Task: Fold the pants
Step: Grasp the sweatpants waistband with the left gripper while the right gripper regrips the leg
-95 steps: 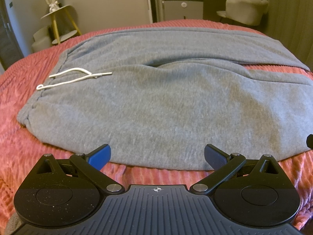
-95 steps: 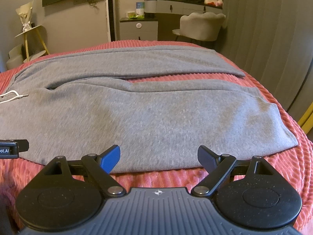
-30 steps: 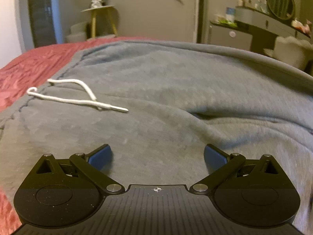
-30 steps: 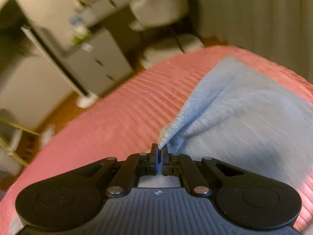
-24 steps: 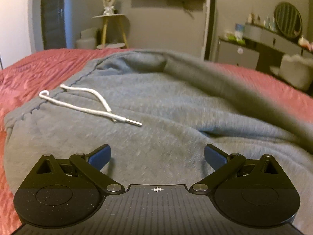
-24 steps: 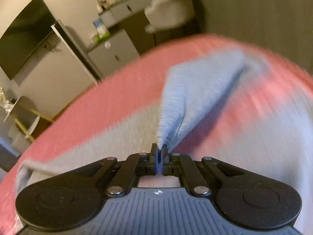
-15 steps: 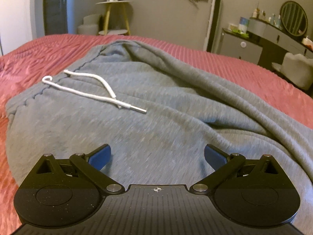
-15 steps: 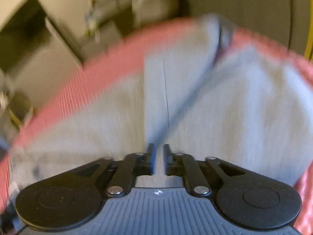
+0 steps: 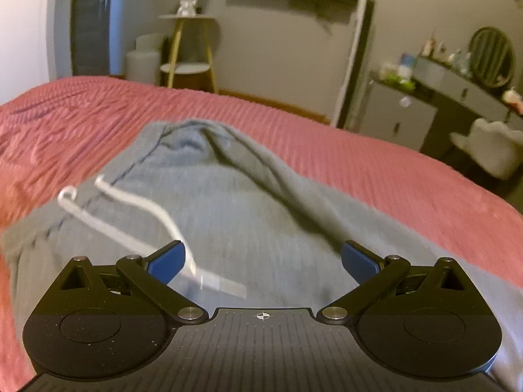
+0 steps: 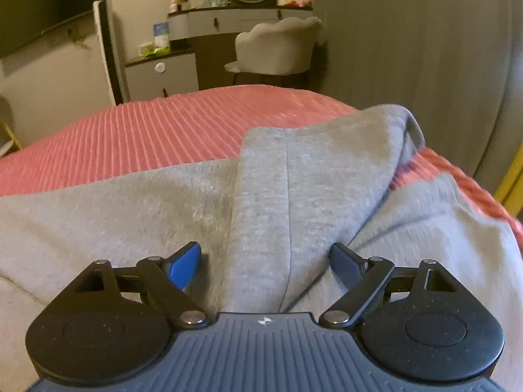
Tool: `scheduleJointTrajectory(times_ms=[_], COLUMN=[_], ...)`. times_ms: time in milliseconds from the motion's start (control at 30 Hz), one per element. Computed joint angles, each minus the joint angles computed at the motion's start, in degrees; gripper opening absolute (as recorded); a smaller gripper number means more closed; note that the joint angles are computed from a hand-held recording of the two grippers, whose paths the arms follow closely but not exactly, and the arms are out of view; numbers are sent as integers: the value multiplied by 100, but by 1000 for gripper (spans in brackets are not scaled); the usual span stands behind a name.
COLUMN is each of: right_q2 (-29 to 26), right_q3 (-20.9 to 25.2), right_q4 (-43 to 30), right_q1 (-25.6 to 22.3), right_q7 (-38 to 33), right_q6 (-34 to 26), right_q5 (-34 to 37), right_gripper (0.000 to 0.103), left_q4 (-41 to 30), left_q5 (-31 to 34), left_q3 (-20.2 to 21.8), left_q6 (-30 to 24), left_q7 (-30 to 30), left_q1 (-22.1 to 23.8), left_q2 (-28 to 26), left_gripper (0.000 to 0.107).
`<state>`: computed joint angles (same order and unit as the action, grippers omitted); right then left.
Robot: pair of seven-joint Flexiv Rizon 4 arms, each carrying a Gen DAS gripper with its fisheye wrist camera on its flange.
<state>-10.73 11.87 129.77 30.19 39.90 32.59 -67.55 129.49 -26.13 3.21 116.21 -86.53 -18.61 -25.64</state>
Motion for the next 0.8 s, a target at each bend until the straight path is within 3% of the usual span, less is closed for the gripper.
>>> scheduleJointTrajectory(times_ms=[100,200,267,300,333,367,500,600,733,800], right_q2=[-11,-71,-7,16,42,69,45,-94,-155,-93], right_q3=[-83,-136,-129,-136,-152,-158,-146,-113,-111,-117], right_q4=[78,153,300,336,381,423,445,319,252,304], right_q1=[-96,-196,-240,-271,-316,-355,-412,-331,-233,-246], right_q7=[164,172,352,473,613,767,993,607,434,504], right_q6=[193,307,412,471,539,604,603,374,202,241], right_q5=[-298,-423,-573,-649,-732,-807,-921,-741,-667,-727], right_gripper=[86,86,86,86,86,86,86,87,86,86], left_q4=[-942,-1642,-2138,-2319,-2489,-2604,-3039,-3172,-3111,-3019], left_q5=[-406,-462,-549,-538,-504,-449,-18,401,666,749], left_q3=[347,267,469,524,602,628,854,1038,534,375], left_q6=[-1138,-1659,-2333,-2580,-2788,-2938,-3376,-3414,-3356,-3385], left_q7=[234,-100,-362,-483,-612,-690,-944,-1060,-879,-941], left_q1=[-182,64,16,22,14,47,11,-92,304,448], left_q2=[-287,-653,-899,-991,-1093,-1161,-1457,-1542,-1412,-1306], left_gripper=[103,103,102,98,84,71,68,66,25,15])
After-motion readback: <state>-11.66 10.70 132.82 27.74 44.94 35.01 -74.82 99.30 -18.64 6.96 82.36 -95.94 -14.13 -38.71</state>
